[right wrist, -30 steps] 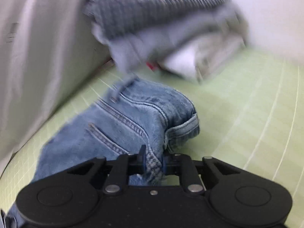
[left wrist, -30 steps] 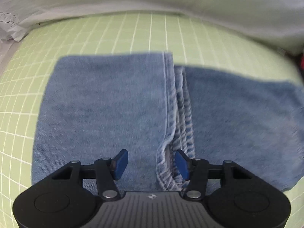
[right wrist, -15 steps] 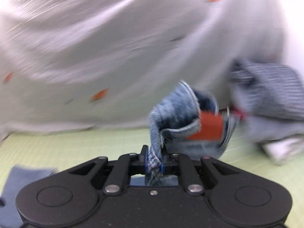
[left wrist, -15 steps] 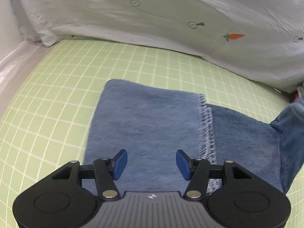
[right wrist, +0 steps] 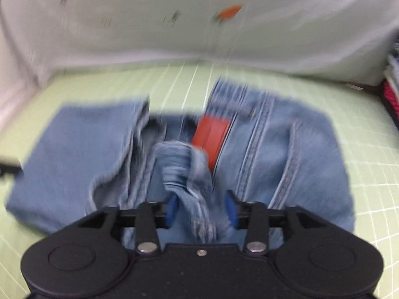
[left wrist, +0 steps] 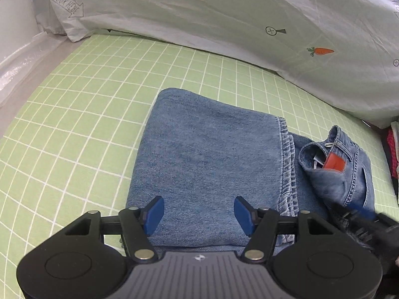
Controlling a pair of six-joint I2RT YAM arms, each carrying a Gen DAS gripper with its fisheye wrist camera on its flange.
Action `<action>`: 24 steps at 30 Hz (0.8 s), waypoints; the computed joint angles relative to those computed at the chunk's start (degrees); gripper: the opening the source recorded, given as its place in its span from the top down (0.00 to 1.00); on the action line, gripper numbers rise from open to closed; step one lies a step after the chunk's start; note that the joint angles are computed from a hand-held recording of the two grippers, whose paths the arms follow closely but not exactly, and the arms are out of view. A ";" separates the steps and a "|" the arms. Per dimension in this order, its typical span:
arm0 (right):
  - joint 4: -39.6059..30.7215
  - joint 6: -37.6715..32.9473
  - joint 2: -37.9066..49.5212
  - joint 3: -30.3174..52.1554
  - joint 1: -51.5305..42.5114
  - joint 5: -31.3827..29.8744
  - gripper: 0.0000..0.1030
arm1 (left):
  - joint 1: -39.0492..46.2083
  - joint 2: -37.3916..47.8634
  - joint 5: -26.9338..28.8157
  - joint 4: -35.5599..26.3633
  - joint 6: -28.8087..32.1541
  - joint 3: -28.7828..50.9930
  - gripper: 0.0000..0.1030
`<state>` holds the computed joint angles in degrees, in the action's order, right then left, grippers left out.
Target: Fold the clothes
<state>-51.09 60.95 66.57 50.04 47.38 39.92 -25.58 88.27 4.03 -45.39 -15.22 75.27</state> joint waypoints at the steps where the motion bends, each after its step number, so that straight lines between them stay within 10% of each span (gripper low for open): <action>1: -0.22 0.92 -0.75 0.39 0.19 1.78 0.46 | -0.22 0.40 -0.45 -0.18 -0.35 0.26 0.38; 14: 11.03 -10.50 18.07 6.72 -13.25 -0.89 0.23 | -1.48 0.64 -1.56 -2.00 -1.85 0.01 0.36; 18: 8.31 -12.09 20.20 7.38 -10.42 3.34 0.64 | -1.21 0.11 -2.11 -1.83 -1.65 -0.42 0.36; 24: 6.04 -11.93 7.57 5.59 -6.83 4.64 0.75 | 0.71 0.89 -3.10 -1.07 -1.49 -0.67 0.35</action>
